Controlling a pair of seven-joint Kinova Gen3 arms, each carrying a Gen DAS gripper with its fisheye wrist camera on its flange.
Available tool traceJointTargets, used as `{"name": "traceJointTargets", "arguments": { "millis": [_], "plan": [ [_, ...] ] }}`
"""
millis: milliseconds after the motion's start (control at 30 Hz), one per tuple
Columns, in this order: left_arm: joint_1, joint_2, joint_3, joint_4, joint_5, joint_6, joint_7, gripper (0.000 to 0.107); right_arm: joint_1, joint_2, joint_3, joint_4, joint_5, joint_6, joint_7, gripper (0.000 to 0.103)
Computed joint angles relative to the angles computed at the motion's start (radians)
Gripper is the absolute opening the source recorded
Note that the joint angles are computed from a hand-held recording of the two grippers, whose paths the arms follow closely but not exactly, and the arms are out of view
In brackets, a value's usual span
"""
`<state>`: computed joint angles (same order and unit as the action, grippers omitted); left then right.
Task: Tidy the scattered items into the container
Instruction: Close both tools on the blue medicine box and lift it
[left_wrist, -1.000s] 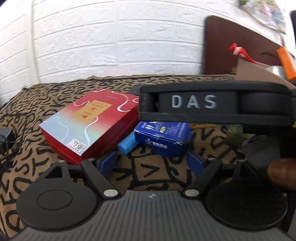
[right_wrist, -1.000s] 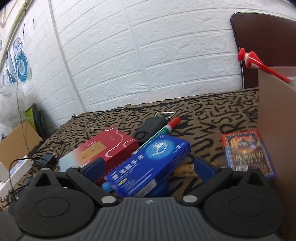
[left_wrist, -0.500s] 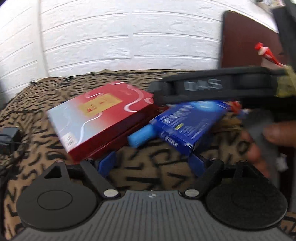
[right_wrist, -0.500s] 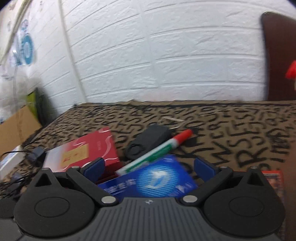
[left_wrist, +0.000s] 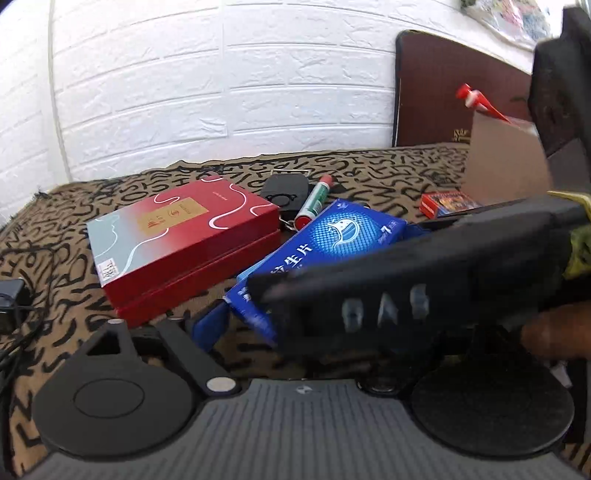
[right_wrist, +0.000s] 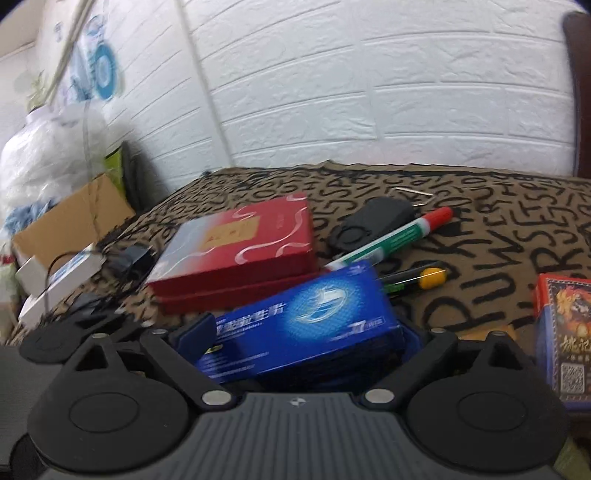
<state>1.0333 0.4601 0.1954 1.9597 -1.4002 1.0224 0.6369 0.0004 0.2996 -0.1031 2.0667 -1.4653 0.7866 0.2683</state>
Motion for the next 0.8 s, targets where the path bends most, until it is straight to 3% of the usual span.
{"name": "traceJointTargets", "arguments": {
  "millis": [167, 300, 500, 667, 800],
  "plan": [
    [0.048, -0.015, 0.020, 0.030, 0.015, 0.010, 0.027, 0.090, 0.063, -0.043, 0.031, 0.083, 0.016, 0.101, 0.023, 0.096],
    [0.108, -0.006, 0.053, -0.015, 0.073, 0.071, -0.006, 0.090, 0.110, -0.096, 0.078, 0.172, 0.036, 0.180, 0.063, 0.096],
    [0.173, 0.010, 0.053, -0.066, 0.121, 0.089, -0.060, 0.092, 0.186, -0.159, 0.157, 0.271, 0.110, 0.284, 0.093, 0.097],
    [0.221, 0.045, 0.045, -0.103, 0.136, 0.132, -0.131, 0.100, 0.191, -0.234, 0.181, 0.348, 0.051, 0.210, 0.144, 0.103],
    [0.248, 0.065, 0.027, -0.128, 0.160, 0.165, -0.143, 0.101, 0.176, -0.246, 0.191, 0.365, 0.013, 0.153, 0.115, 0.103]
  ]
}}
